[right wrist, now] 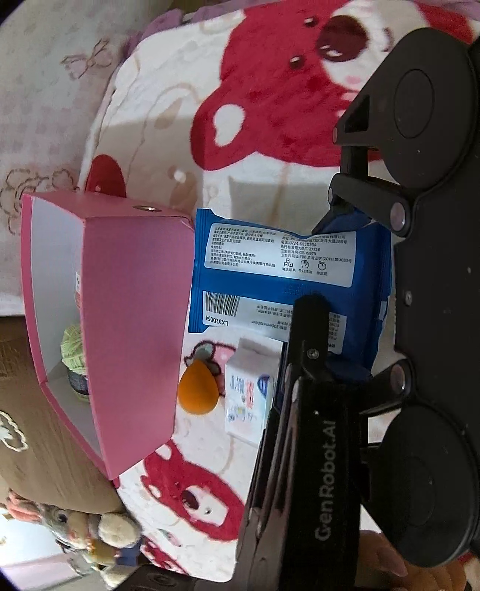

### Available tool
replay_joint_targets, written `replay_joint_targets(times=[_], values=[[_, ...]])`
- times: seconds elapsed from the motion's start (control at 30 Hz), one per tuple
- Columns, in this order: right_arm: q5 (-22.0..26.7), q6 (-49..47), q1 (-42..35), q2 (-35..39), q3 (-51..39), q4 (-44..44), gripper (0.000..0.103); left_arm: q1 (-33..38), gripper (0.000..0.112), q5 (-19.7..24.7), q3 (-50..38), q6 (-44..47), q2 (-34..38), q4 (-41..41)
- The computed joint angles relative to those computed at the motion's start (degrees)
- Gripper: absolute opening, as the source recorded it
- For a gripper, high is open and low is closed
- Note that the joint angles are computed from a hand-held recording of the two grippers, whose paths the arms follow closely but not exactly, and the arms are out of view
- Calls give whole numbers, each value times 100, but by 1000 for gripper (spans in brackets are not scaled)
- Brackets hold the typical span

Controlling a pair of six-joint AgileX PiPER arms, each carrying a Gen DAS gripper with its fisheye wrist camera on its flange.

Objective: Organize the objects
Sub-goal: 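Move the left gripper to the blue snack packet and grasp it, then lift the blue snack packet and lower it into the pink box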

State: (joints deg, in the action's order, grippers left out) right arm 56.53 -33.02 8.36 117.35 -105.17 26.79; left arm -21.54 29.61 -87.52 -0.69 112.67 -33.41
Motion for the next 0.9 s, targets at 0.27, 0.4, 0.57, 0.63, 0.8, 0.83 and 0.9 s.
replay_joint_targets(times=[0.27,0.4,0.57,0.63,0.8,0.83,0.9], values=[[-157,323,231,-1004,692,-151,70,-55,18,688,71,-485,-844,741],[-170,628,383,-1369,759,-265,70,-13,18,981,63,-663,-1258,979],[145,1044,528,-1518,282,-421,70,75,18,1438,-265,-762,-1580,1220],[324,1246,613,-1493,-51,-528,70,99,19,1688,-545,-857,-1616,1364],[658,1615,832,-1275,-1011,-791,70,351,21,2019,-1095,-757,-1646,1238],[746,1649,843,-1195,-1214,-787,70,390,21,2146,-1286,-764,-1590,1276],[1016,1752,864,-896,-1837,-763,70,470,21,2474,-1780,-803,-1412,1384]])
